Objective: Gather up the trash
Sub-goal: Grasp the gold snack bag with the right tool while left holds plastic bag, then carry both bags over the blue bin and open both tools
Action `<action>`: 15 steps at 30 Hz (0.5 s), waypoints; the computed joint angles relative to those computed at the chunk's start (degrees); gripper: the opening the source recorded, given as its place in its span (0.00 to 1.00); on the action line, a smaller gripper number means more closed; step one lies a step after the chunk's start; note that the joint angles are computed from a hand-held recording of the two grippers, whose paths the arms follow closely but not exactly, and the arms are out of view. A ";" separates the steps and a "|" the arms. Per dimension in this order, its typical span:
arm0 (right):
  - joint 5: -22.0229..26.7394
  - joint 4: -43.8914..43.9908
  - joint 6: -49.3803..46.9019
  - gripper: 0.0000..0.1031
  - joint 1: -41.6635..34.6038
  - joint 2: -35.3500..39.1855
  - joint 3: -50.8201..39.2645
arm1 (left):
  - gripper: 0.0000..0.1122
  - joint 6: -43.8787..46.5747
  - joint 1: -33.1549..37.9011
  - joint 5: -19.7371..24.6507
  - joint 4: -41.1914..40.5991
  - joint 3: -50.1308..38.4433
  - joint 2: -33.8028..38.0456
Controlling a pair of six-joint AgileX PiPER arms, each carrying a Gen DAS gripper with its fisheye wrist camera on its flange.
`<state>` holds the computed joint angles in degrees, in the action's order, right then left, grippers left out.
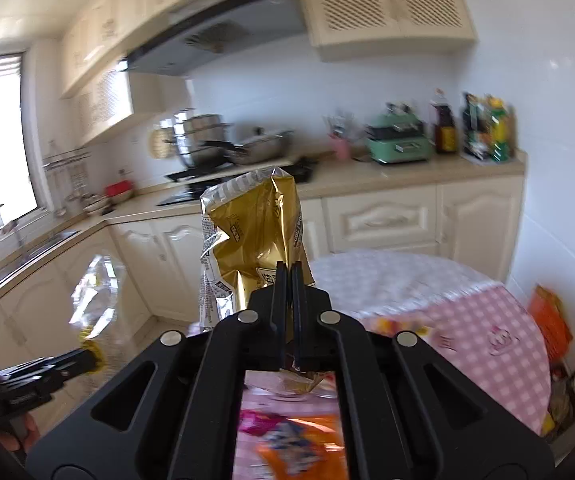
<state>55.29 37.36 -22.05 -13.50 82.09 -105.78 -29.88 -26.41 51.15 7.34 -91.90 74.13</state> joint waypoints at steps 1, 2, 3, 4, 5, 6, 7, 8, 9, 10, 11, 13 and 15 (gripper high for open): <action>-0.30 -1.09 0.64 0.03 2.48 -0.59 0.30 | 0.20 0.82 1.39 -0.13 -0.84 1.45 -1.57; -0.99 -2.52 1.35 0.03 4.99 -0.91 0.76 | 0.20 1.99 2.74 -0.16 -1.90 2.38 -2.57; -1.70 -5.03 2.94 0.03 9.40 -0.94 1.10 | 0.20 3.34 4.52 0.01 -2.93 3.81 -4.01; -2.27 -6.89 4.36 0.03 12.85 -0.77 1.41 | 0.20 4.34 6.21 0.16 -3.60 5.17 -5.28; -2.98 -8.73 5.72 0.03 16.06 -0.40 1.86 | 0.20 5.40 8.17 0.42 -4.52 6.46 -6.50; -3.72 -10.78 7.45 0.03 19.94 0.37 2.18 | 0.20 8.00 12.14 0.60 -7.33 8.64 -8.31; -4.65 -12.73 8.98 0.03 23.11 0.64 3.01 | 0.20 10.59 15.43 0.85 -9.99 10.15 -9.43; -5.63 -15.22 10.95 0.03 27.03 1.52 3.59 | 0.20 13.09 18.48 1.24 -12.30 11.23 -10.18; -6.68 -17.25 12.62 0.03 30.64 2.71 4.12 | 0.20 15.81 22.33 1.60 -14.31 13.30 -11.44; -7.35 -18.89 13.98 0.03 33.29 3.59 4.46 | 0.20 18.58 26.03 1.97 -16.11 15.08 -12.28; -8.14 -20.83 15.47 0.03 36.29 4.67 4.95 | 0.20 22.37 31.11 2.57 -18.57 17.47 -13.28; -9.55 -24.94 18.90 0.03 42.32 8.45 4.88 | 0.20 30.14 40.96 4.29 -25.58 20.71 -13.58; -10.54 -27.70 21.09 0.03 46.60 12.31 4.73 | 0.20 37.13 49.36 5.35 -30.65 24.05 -12.78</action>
